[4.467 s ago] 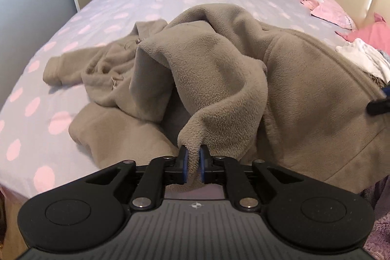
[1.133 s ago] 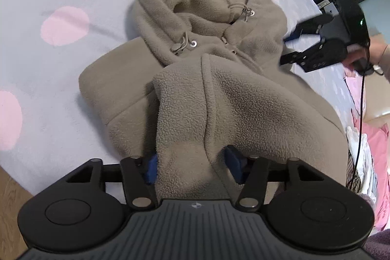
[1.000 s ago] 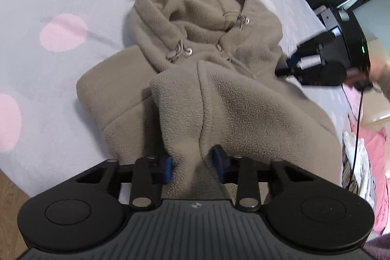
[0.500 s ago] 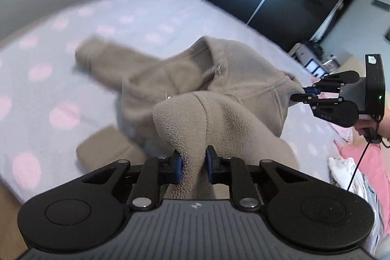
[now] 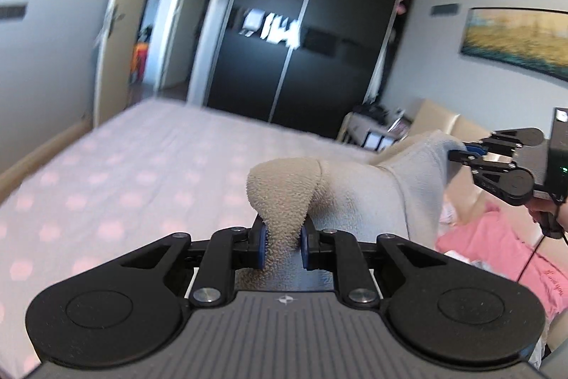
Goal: Fold clothes
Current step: 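Lift the jacket high with both tools and spread it out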
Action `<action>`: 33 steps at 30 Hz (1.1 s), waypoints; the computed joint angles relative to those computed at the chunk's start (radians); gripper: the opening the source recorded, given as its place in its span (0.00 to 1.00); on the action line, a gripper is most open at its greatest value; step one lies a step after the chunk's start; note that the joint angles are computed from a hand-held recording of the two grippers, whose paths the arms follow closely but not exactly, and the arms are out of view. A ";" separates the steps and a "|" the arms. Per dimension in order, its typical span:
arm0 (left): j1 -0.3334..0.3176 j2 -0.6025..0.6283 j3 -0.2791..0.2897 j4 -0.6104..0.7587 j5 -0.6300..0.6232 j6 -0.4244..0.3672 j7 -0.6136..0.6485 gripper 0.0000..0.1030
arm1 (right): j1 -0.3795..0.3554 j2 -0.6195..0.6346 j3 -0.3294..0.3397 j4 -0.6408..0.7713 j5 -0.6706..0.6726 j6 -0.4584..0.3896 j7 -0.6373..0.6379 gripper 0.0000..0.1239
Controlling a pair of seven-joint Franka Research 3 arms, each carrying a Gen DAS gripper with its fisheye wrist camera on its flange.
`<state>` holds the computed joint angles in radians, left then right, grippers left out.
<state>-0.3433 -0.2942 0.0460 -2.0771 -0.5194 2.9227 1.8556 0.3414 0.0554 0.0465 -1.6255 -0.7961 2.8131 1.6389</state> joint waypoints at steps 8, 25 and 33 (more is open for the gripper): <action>-0.054 0.050 -0.032 0.146 0.006 0.045 0.083 0.15 | -0.096 -0.163 0.071 -0.050 -0.335 -0.045 0.325 0.09; 0.077 0.538 -0.142 0.495 0.097 -0.015 0.055 0.15 | -0.080 0.175 -0.046 0.156 -0.326 -0.032 0.395 0.09; 0.061 0.895 -0.078 0.859 0.383 -0.190 -0.187 0.15 | -0.073 0.545 -0.085 0.424 -0.100 -0.029 0.206 0.10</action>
